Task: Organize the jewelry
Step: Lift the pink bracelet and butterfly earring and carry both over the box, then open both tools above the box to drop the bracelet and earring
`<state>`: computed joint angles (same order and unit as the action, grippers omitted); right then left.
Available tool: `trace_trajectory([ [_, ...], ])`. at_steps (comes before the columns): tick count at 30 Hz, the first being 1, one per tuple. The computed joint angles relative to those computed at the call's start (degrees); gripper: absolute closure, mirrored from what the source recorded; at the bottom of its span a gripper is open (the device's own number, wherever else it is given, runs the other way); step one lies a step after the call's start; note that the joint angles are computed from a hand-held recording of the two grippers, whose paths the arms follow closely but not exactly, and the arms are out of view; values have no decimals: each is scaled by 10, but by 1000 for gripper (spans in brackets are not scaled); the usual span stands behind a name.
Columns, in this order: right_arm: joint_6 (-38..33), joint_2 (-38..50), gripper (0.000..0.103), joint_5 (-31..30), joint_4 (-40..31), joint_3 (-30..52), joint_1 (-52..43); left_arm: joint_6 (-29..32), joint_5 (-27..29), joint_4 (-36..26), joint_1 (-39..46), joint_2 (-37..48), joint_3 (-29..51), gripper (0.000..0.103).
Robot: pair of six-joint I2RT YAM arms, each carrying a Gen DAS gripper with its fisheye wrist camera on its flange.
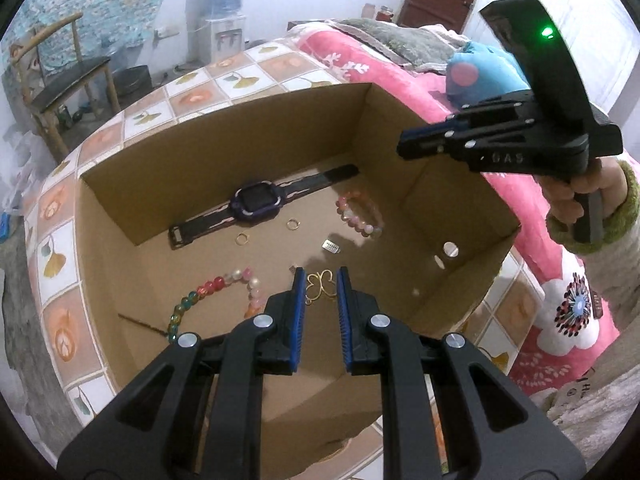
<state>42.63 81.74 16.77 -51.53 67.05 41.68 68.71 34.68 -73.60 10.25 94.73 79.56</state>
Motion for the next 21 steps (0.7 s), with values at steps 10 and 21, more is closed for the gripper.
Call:
trace_trajectory([
  [10,157,-172,78,104,11,-92,76,-17,-24,-50,-106,25,29,88],
  [21,347,-218,77,189,-38,-158,195,-168,-92,-50,-228,133,65,81],
])
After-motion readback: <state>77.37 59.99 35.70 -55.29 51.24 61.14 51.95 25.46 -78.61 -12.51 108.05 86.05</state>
